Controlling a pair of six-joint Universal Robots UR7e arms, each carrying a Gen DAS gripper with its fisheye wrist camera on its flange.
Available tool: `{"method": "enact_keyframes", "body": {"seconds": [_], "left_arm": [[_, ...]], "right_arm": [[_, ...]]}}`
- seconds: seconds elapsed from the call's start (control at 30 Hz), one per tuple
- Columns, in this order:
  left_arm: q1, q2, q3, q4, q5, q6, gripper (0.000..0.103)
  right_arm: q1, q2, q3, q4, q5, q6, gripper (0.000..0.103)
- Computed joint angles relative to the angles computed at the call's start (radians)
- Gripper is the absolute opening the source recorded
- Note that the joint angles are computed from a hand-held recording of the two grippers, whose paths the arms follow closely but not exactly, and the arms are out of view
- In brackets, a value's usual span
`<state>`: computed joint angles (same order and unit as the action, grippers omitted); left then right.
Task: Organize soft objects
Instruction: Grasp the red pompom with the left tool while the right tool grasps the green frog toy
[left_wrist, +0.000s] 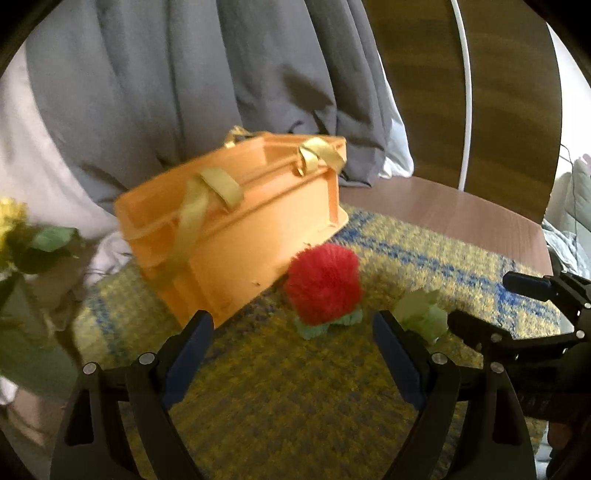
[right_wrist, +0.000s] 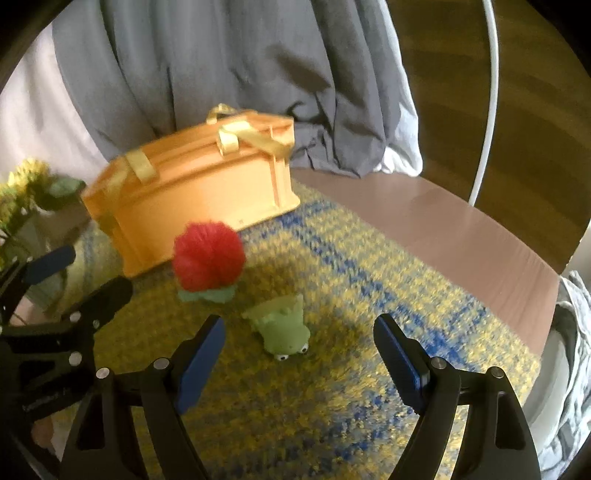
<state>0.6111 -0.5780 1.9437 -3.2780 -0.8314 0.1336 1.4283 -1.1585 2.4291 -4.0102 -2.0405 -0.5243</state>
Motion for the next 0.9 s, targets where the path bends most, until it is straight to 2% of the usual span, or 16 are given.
{"method": "enact_keyframes", "body": {"seconds": [0.13,0.3,0.43,0.57,0.73,0.77,0.9], "left_arm": [[0.044,0.038,-0.045,0.008,-0.055,0.041,0.086],[0.084,0.074,-0.104,0.037,-0.106,0.072,0.086],[0.107,0.098,-0.162,0.092,-0.135,0.05,0.086],[0.119,0.126,-0.206,0.122,-0.142,0.053,0.086],[0.138,0.155,-0.261,0.174,-0.165,0.049,0.086],[0.14,0.159,-0.268,0.178,-0.168,0.048,0.086],[0.146,0.179,-0.302,0.197,-0.176,0.052,0.086]], "right_arm": [[-0.006,0.05,-0.036,0.006,-0.055,-0.007,0.083],[-0.023,0.079,-0.06,0.03,-0.053,-0.009,0.083],[-0.033,0.102,-0.08,0.046,-0.033,-0.014,0.082],[-0.039,0.116,-0.104,0.061,-0.015,-0.018,0.082],[-0.042,0.121,-0.13,0.088,-0.012,-0.028,0.074],[-0.046,0.117,-0.134,0.105,-0.006,-0.023,0.069],[-0.058,0.109,-0.142,0.149,0.021,0.008,0.062]]}}
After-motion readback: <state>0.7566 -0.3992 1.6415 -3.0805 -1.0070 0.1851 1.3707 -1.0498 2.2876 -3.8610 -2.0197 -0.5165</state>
